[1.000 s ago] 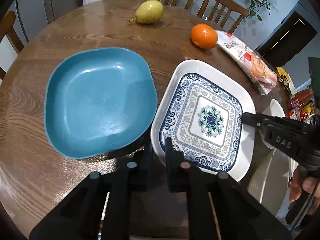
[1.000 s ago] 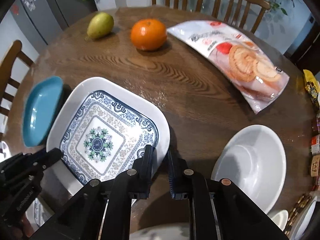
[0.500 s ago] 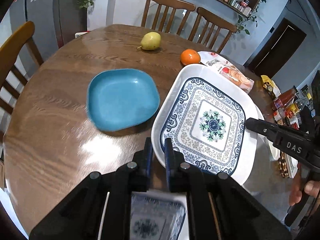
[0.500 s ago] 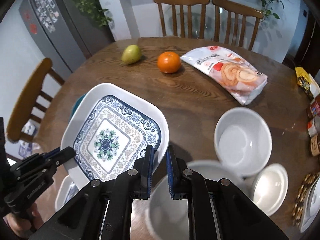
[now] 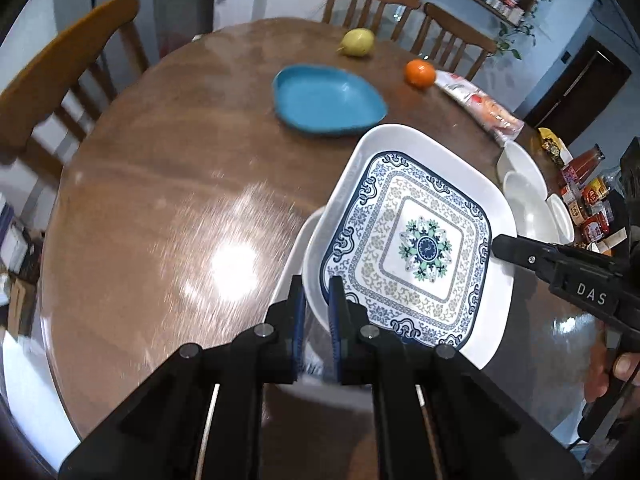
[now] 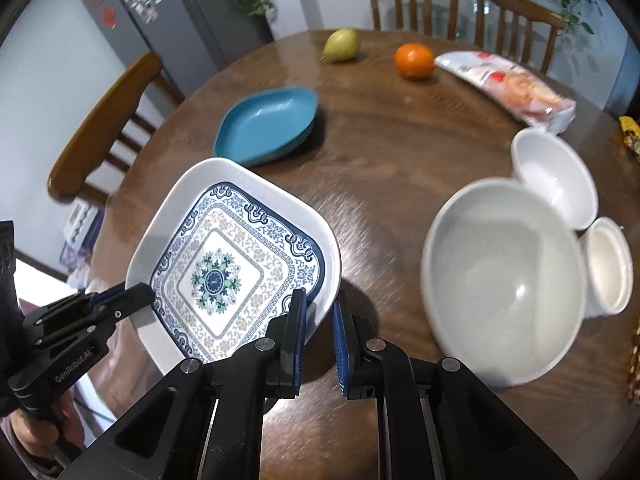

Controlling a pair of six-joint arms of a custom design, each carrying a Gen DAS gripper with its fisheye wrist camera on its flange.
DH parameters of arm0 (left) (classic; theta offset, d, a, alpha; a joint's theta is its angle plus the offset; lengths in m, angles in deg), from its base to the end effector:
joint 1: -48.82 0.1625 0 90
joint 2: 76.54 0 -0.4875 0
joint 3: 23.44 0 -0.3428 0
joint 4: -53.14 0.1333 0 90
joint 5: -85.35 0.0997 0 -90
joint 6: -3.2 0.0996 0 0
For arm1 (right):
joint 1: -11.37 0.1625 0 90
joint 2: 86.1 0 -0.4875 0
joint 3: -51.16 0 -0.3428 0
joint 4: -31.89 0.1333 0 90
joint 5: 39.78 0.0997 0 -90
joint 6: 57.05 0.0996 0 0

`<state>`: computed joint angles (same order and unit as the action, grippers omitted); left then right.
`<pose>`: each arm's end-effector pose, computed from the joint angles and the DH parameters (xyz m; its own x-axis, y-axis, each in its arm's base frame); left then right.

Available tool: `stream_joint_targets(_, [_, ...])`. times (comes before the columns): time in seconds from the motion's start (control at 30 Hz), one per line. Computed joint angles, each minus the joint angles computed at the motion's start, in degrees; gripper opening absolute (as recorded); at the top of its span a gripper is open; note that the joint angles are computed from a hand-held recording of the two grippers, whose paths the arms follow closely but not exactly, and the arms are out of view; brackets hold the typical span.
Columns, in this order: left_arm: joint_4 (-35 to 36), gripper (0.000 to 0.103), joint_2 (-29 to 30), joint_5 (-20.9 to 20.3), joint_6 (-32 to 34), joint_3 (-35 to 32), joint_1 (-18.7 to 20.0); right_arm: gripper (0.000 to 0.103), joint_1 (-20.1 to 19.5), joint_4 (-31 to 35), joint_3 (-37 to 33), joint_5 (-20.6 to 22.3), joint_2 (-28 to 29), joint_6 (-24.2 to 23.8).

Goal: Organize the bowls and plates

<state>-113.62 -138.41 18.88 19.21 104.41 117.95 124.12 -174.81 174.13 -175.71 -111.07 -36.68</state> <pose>-0.0109 -0.5143 0.2082 -0.7525 0.5001 -0.4286 0.5800 0.8115 -0.0716 0.2545 -0.4473 -0.0048 -0.8123 0.2511 0.5264 -0.0891 0.8386 -0.5375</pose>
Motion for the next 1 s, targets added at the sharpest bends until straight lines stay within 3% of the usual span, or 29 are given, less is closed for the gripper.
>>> stream_joint_targets(0.33, [1.75,0.008,-0.51,1.55,-0.73,1.22,1.58,0.015,-0.85,4.68,-0.68,2.77,2.14,2.87])
stream_joint_targets(0.73, [-0.11,0.012,0.31,3.71,0.93,2.07,0.99,0.016,-0.65,10.31,-2.74,0.38,2.55,3.76])
stream_joint_targets(0.9, [-0.84,0.049,-0.18,3.86,0.91,2.09,1.07,0.016,-0.11,11.11,-2.8,-1.21,2.33,2.77])
stream_joint_targets(1.0, [-2.14,0.05,-0.73,3.97,1.54,2.32,0.93,0.016,0.35,9.56,-2.47,-1.82,2.25,1.87])
